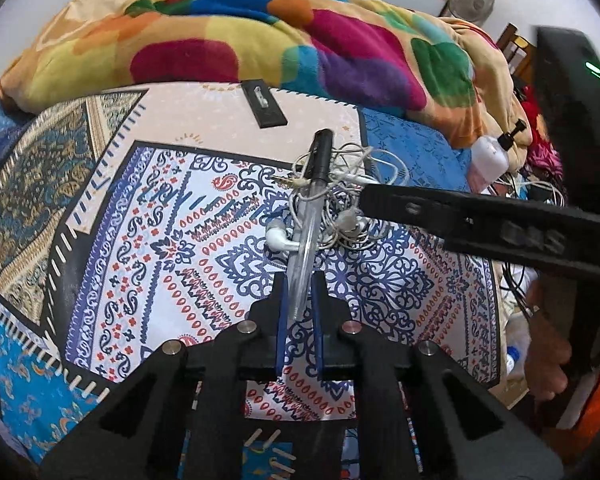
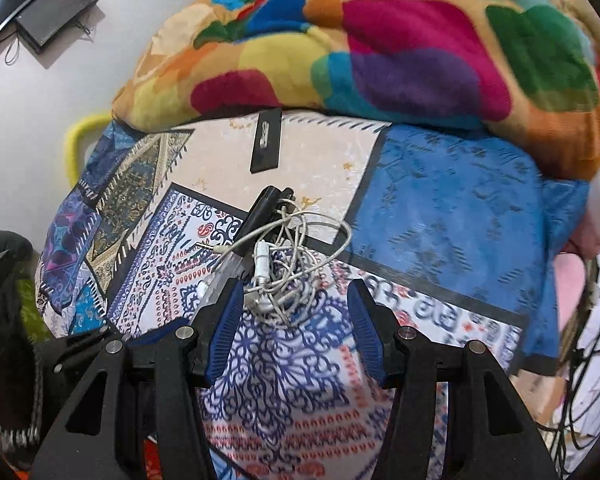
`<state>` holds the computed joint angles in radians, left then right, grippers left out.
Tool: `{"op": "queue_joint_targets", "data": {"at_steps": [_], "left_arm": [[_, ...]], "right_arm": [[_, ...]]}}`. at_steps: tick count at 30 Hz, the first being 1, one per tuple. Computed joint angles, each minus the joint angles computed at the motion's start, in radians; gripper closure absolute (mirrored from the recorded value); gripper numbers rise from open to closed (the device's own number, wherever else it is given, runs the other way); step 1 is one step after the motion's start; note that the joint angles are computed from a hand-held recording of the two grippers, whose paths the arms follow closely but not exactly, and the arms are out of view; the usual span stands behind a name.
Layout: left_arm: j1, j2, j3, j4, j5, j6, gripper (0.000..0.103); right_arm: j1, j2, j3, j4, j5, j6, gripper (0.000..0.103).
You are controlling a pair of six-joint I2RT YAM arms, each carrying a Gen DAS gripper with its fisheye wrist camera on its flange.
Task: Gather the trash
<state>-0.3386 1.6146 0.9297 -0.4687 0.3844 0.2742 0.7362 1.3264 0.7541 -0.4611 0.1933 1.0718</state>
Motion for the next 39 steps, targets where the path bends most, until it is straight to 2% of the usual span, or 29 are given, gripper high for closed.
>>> {"op": "queue_joint_targets", "data": {"at_steps": [1,3,4,12,18,23,26,31,32,33,34,35,36,39], "left_arm": [[-0.001,-0.011,-0.007,0.006,-0.003,0.004,0.094],[0.009,-0.038,-0.015,-0.012,0.01,0.021,0.095],[0.014,-0.058,-0.021,-0.027,0.015,0.033,0.096],[0.088,-0.227,-0.071,-0.168,0.049,0.15,0.096],[0.16,-0.312,-0.107,-0.223,0.045,0.19,0.096],[0.249,-0.293,-0.118,-0.227,0.051,0.208,0.096],[0.277,-0.225,-0.114,-0.199,0.03,0.195,0.096],[0.265,-0.159,-0.121,-0.155,0.0,0.18,0.096],[0.258,-0.154,-0.123,-0.15,-0.002,0.181,0.093],[0.25,-0.148,-0.122,-0.143,-0.009,0.182,0.087],[0.237,-0.145,-0.125,-0.128,-0.019,0.176,0.086],[0.224,-0.144,-0.131,-0.106,-0.034,0.167,0.084],[0.209,-0.139,-0.134,-0.084,-0.051,0.158,0.084],[0.179,-0.128,-0.144,-0.024,-0.078,0.14,0.084]], "right_arm": [[-0.005,0.005,-0.002,0.01,0.0,0.0,0.064],[-0.01,0.017,0.006,0.005,0.002,-0.01,0.089],[-0.013,0.022,0.014,-0.003,-0.001,-0.015,0.093],[0.043,0.033,0.093,-0.135,0.148,-0.01,0.097],[0.027,0.02,0.087,-0.168,0.15,0.018,0.098],[0.039,0.009,0.09,-0.191,0.14,0.008,0.098],[0.077,0.0,0.1,-0.195,0.132,-0.024,0.098],[0.126,0.025,0.136,-0.188,0.123,-0.053,0.094],[0.133,0.028,0.141,-0.183,0.12,-0.059,0.089],[0.138,0.031,0.145,-0.18,0.12,-0.062,0.079],[0.143,0.033,0.147,-0.177,0.12,-0.063,0.072],[0.153,0.032,0.149,-0.169,0.126,-0.062,0.06],[0.162,0.029,0.148,-0.164,0.137,-0.057,0.055],[0.178,0.029,0.159,-0.154,0.154,-0.057,0.054]]}}
